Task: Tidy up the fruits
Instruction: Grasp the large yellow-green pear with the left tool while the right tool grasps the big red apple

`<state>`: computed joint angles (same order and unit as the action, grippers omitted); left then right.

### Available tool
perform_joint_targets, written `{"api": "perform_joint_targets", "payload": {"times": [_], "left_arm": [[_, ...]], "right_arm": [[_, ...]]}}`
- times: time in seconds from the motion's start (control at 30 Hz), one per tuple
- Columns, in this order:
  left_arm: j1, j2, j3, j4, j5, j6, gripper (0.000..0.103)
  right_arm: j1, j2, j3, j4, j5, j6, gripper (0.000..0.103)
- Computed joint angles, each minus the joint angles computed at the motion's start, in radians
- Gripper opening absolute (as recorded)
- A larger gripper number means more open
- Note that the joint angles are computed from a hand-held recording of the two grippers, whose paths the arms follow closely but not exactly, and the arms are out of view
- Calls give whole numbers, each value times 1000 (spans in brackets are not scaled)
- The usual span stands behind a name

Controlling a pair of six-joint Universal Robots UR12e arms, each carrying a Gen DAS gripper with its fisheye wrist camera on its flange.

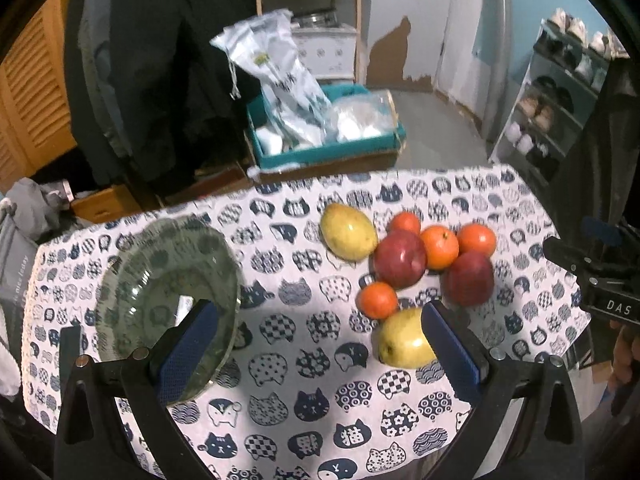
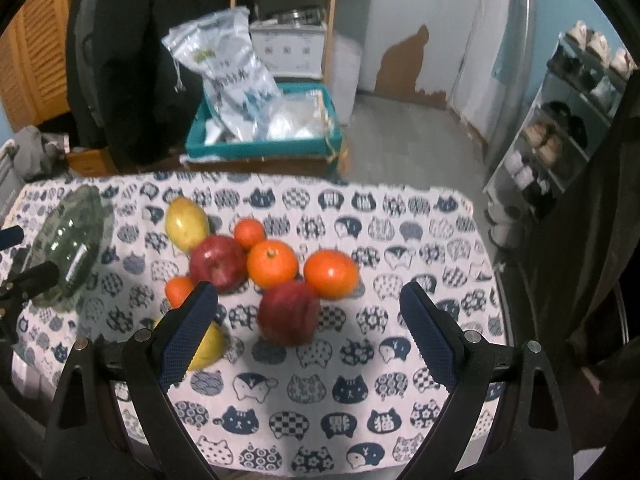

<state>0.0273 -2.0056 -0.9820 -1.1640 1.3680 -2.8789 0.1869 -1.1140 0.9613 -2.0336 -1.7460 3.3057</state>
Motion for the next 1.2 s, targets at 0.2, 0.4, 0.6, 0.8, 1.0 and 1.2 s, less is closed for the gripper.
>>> {"api": "perform_joint_targets", "payload": {"times": [0.2,0.4,0.6,0.8,1.0,1.2], "left_arm": [[-15,-23,16,-85,7,4,102],[-31,-47,29,-149,2,-4,102],[-48,-75,43,-211,-2,-14,102],[-61,-97,59,-274,-27,-25,102],[-71,-121,81,-338,-36,-38,101],[-72,-135,92,-377,-86,-38,83]], "right_arm": [[-13,3,16,65,36,17,91],[-28,6,31,119,77,43,91],[-36,12,40,164,88,56,91],[-45,11,53,175,105,65,91],[-53,11,58,173,118,79,91],[-57,17,53,165,139,88,91]]}}
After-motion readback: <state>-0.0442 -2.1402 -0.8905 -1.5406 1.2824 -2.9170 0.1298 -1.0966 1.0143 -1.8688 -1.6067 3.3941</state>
